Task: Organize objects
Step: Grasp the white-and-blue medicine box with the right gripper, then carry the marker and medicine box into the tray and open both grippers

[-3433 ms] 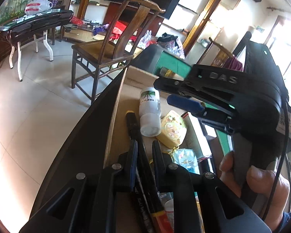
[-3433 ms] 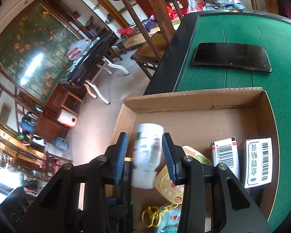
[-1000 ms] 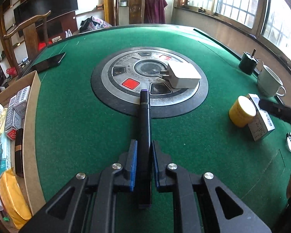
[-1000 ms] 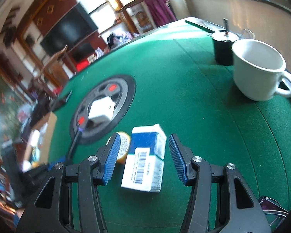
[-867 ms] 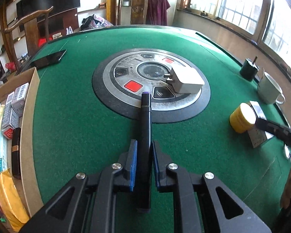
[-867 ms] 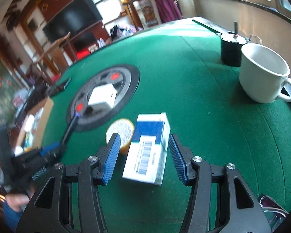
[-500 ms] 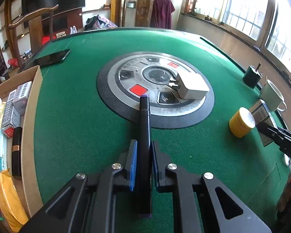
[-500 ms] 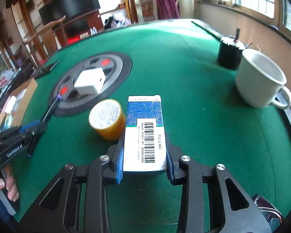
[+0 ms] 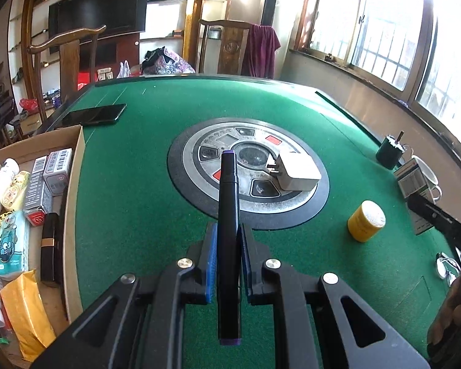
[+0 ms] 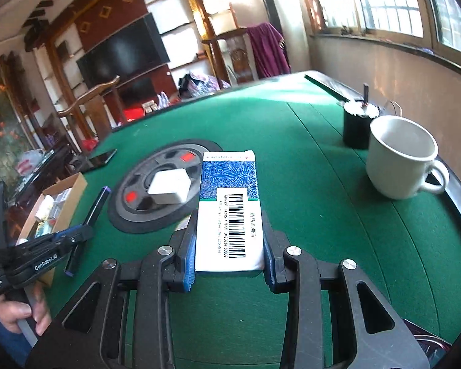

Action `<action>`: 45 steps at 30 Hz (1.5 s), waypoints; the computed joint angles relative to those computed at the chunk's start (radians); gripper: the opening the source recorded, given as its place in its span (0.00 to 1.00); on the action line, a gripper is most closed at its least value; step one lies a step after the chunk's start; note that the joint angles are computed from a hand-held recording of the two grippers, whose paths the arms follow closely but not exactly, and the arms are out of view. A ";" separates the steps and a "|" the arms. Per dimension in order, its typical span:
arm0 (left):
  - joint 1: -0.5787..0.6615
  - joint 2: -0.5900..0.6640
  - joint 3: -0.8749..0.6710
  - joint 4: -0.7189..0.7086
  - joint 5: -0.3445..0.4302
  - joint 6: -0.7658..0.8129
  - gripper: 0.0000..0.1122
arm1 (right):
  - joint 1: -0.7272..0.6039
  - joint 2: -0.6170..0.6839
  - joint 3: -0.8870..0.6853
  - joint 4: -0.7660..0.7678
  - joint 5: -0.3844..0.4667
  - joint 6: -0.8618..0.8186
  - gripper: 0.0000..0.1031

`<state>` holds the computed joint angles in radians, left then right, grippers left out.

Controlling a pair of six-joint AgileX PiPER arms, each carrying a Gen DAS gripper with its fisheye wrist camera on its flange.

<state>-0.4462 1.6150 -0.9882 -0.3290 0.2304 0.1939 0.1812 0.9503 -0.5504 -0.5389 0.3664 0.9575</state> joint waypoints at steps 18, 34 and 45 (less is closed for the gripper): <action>0.454 -0.259 0.098 -0.593 0.249 0.624 0.12 | 0.456 0.213 -0.232 -0.156 0.066 0.292 0.32; 0.885 -0.034 -0.060 -0.643 0.433 0.750 0.12 | 0.574 0.813 -0.951 0.345 0.210 -0.297 0.33; 0.883 0.092 -0.124 -0.631 0.449 0.715 0.12 | 0.534 1.365 -1.815 0.481 0.618 -0.438 0.33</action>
<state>0.4372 1.7070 -1.1127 -0.9603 0.6791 0.9087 0.7154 2.3154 -2.3653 -0.0575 0.9841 0.5196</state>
